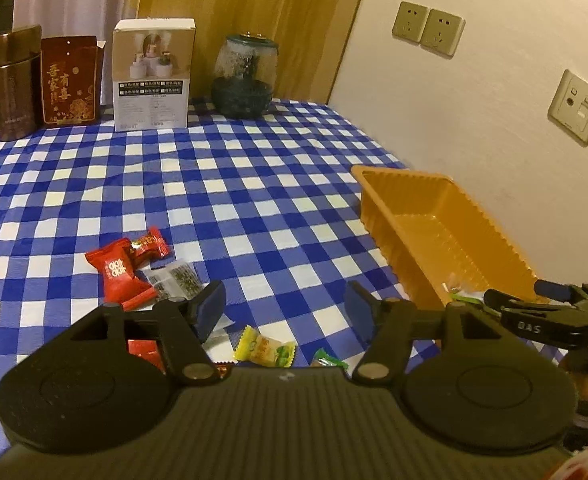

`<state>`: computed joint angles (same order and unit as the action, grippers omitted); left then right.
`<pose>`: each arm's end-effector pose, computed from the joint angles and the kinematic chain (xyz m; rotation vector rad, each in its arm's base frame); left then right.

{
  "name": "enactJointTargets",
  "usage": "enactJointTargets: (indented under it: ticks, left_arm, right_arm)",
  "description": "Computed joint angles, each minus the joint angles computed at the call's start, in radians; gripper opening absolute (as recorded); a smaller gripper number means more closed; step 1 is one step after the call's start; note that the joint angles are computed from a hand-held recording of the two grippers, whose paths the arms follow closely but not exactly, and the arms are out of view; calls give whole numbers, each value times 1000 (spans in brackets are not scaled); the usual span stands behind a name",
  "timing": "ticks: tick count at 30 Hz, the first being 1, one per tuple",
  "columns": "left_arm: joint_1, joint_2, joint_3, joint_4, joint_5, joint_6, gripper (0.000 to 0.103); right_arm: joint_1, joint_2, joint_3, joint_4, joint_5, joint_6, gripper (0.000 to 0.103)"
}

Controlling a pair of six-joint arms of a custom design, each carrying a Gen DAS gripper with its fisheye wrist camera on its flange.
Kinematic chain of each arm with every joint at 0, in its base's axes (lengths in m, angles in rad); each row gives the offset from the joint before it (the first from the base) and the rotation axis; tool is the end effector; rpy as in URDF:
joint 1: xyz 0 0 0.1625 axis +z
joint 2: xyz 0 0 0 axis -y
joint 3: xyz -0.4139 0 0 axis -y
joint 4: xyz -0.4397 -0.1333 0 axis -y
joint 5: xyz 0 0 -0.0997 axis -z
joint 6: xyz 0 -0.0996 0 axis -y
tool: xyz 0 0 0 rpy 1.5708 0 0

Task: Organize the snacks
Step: 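Move both tools back from the tray toward the snack pile, then grasp the red candy packet with the left gripper while the right gripper grasps a green-wrapped candy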

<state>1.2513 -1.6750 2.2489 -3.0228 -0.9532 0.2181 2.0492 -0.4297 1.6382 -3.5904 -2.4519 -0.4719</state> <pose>0.0392 -0.4895 0.3603 0.2838 2.3519 -1.1367 0.3479 -0.5481 -0.0476 0.5860 -2.0734 0.9099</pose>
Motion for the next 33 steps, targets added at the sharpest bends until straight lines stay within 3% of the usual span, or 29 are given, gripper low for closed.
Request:
enactJointTargets:
  ticks: [3, 6, 14, 17, 22, 26, 33]
  left_arm:
    - [-4, -7, 4, -12, 0, 2, 63]
    - [-4, -11, 5, -13, 3, 2, 63]
    - [5, -55, 37, -9, 38, -6, 63]
    - [7, -92, 61, 8, 57, -19, 63]
    - [6, -165, 122, 43, 98, -25, 63]
    - [6, -213, 173, 48, 126, 9, 62]
    - [34, -252, 208, 115, 84, 62, 54]
  right_arm:
    - [0, 13, -13, -42, -28, -21, 83]
    - [-1, 16, -6, -146, -11, -62, 83]
    - [-1, -33, 74, -245, 143, -39, 83]
    - [-5, -70, 129, -210, 297, 10, 83]
    - [16, -83, 176, -143, 477, -24, 83]
    - [38, -74, 178, -72, 541, -47, 83]
    - [50, -43, 165, 8, 610, -88, 83]
